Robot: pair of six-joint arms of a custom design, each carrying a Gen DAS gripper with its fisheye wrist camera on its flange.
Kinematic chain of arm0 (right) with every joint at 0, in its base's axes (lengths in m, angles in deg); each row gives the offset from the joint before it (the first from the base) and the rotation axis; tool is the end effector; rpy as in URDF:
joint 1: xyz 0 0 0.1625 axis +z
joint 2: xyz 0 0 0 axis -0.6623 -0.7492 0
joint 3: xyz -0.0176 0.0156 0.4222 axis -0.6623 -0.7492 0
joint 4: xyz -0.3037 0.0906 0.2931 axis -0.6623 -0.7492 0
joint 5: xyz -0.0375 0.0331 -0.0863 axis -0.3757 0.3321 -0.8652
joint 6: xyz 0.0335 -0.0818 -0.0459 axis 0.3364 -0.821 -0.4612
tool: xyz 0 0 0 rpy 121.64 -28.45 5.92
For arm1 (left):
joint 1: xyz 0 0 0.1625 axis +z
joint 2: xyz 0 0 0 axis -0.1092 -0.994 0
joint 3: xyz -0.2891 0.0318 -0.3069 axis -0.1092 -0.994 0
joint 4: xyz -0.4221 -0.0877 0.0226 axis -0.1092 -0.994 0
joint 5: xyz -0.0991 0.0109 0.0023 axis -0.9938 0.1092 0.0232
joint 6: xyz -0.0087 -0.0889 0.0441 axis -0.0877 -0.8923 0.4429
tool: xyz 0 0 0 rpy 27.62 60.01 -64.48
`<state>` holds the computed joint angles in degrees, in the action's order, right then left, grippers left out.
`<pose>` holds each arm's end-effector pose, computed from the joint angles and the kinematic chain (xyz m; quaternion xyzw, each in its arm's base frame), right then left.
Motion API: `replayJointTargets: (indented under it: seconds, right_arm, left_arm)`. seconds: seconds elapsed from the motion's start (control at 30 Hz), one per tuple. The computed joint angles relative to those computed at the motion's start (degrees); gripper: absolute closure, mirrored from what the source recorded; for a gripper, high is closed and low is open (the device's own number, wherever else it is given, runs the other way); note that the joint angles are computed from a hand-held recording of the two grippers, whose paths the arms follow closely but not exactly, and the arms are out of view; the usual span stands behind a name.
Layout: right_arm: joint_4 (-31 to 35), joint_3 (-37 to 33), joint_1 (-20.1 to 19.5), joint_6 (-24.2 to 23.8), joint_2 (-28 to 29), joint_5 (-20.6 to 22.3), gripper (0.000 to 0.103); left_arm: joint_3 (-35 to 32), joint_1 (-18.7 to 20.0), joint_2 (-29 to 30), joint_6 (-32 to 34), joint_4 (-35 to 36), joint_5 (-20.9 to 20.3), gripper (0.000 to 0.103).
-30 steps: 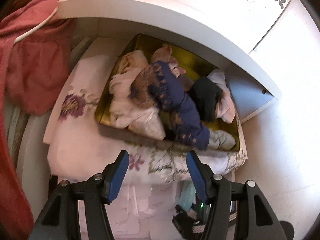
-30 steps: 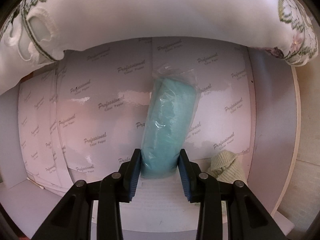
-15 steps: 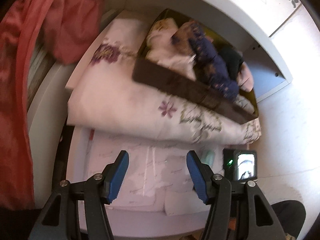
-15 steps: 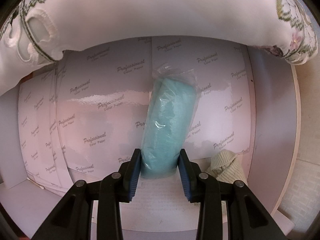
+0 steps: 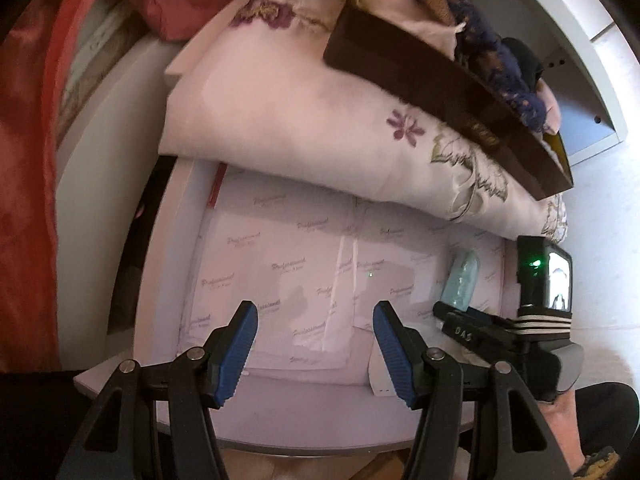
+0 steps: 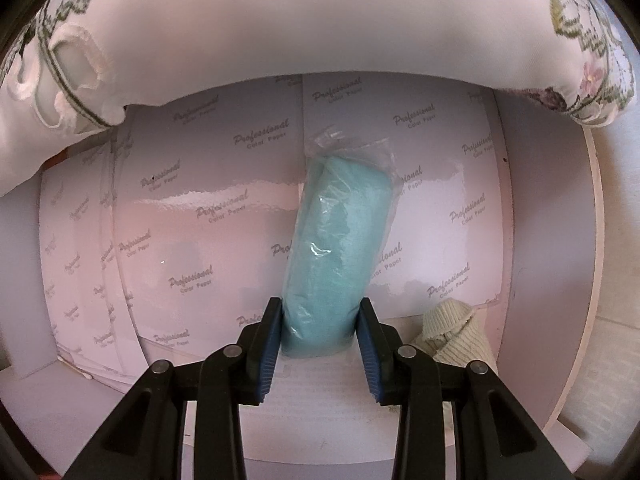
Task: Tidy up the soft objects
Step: 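Move the left gripper back down over the drawer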
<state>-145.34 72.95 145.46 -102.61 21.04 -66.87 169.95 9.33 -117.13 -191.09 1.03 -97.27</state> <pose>0.1915 -0.5024 0.1549 0.5620 -0.7357 -0.2016 0.3199 -0.3828 -0.1864 0.1119 -0.5599 0.6885 -0.3973 0.2336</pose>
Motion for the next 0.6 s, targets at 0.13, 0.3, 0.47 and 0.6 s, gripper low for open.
replayJointTargets:
  seconds: [0.13,0.3,0.47,0.6]
  right_arm:
    - [1.48,-0.8,-0.27,-0.42,-0.3,0.97,0.068]
    - [0.47,-0.68,-0.54,-2.41,-0.74,0.18,0.069]
    - [-0.73,-0.5,-0.66,-3.38,-0.9,-1.33,0.069]
    - [-1.35,-0.4,-0.46,-4.07,-1.21,-1.93,0.069]
  left_arm:
    - [1.14,2.02,0.55,6.1,-4.13,0.12,0.042]
    - [1.92,4.28,1.91,13.84,-9.83,2.02,0.042]
    - [5.75,4.91,1.35,15.38,-18.15,2.32,0.042]
    - [7.36,4.91,0.97,14.07,-20.94,2.08,0.042]
